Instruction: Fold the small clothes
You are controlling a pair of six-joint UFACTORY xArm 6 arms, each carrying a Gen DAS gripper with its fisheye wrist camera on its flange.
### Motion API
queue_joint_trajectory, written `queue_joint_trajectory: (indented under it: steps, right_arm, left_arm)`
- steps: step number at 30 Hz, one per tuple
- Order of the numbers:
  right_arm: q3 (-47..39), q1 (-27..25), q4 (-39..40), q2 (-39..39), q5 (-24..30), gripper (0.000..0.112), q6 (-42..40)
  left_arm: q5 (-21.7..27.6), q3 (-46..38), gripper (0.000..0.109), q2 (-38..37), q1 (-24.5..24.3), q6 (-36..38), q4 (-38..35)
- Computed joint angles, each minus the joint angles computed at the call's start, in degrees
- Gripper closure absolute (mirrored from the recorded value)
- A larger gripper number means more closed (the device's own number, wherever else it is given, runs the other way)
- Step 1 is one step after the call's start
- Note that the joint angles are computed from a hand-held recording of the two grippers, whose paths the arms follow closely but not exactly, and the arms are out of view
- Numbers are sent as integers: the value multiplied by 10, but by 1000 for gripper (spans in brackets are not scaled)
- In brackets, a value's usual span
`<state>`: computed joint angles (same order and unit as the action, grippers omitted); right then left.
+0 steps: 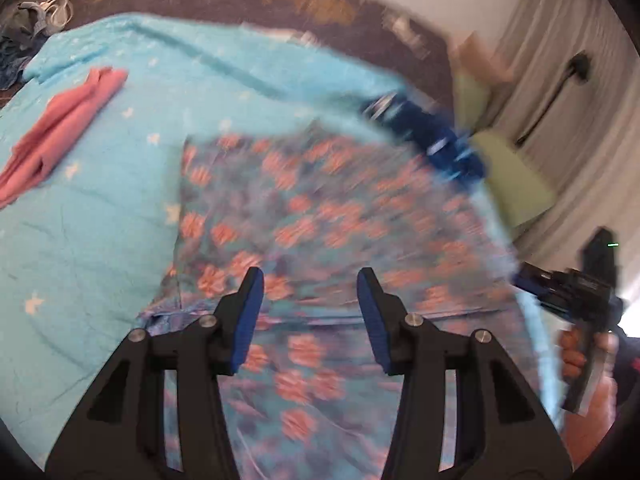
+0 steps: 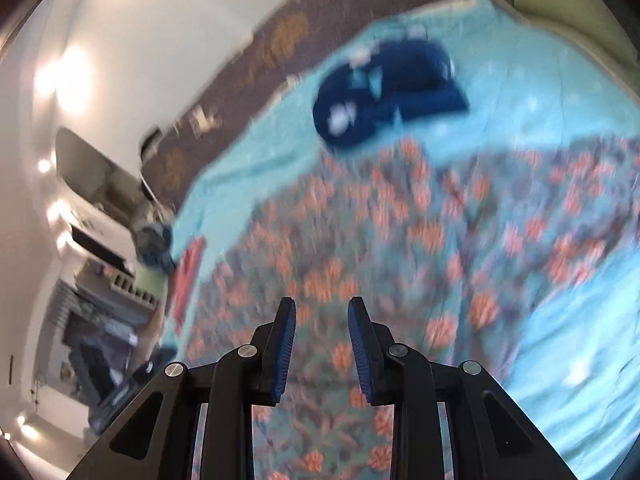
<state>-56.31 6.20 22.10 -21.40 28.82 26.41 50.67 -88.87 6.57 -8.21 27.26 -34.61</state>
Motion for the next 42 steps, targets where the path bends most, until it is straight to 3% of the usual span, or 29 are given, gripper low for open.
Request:
queue_joint_trajectory:
  steps: [1, 2, 4, 7, 10, 12, 16, 18, 22, 25, 29, 32, 36, 37, 40, 42]
  right_arm:
    - [-8, -2, -42, 11, 30, 84, 35]
    - [-10, -7, -100, 23, 61, 94, 77]
    - [13, -5, -145, 7, 52, 104, 113]
    - [56, -21, -82, -58, 42, 97, 78]
    - [109, -63, -165, -151, 48, 82, 138]
    - [159, -122, -183, -222, 61, 74, 182]
    - [263, -299, -49, -318, 64, 71, 191]
    - [283, -370, 0, -322, 74, 69, 166]
    - [290, -440, 87, -277, 47, 69, 86]
    - [273, -466, 193, -218, 33, 69, 4]
    - [238, -448, 254, -130, -28, 68, -31]
    - [215, -431, 239, -89, -57, 68, -19]
    - [191, -423, 228, -49, -76, 68, -8]
    - [181, -425, 233, -39, -70, 71, -16]
    - [147, -435, 236, -12, -24, 107, -53]
    - [137, -428, 172, -14, -31, 107, -23]
  left_arm:
    - [-11, 2, 61, 15, -5, -22, 35]
    - [-8, -3, 62, 27, -3, -37, 47]
    - [-15, 5, 61, 18, 2, -30, 20]
    - [-33, 20, 59, -2, -7, -47, 45]
    - [-38, 40, 59, -28, -21, -31, 27]
    - [-42, 52, 58, -46, -42, -15, 21]
    - [-48, 67, 51, -68, -63, -9, 25]
    - [-54, 72, 51, -73, -72, -15, 21]
    - [-86, 86, 50, -76, -90, -39, 38]
    - [-109, 94, 50, -76, -102, -61, 84]
    - [-87, 74, 50, -58, -111, -87, 150]
    - [-85, 64, 50, -46, -115, -109, 182]
    - [-63, 44, 50, -30, -113, -111, 169]
    - [-61, 42, 50, -28, -114, -109, 168]
    - [-60, 44, 50, -30, -115, -99, 168]
    - [-58, 43, 50, -30, -114, -91, 162]
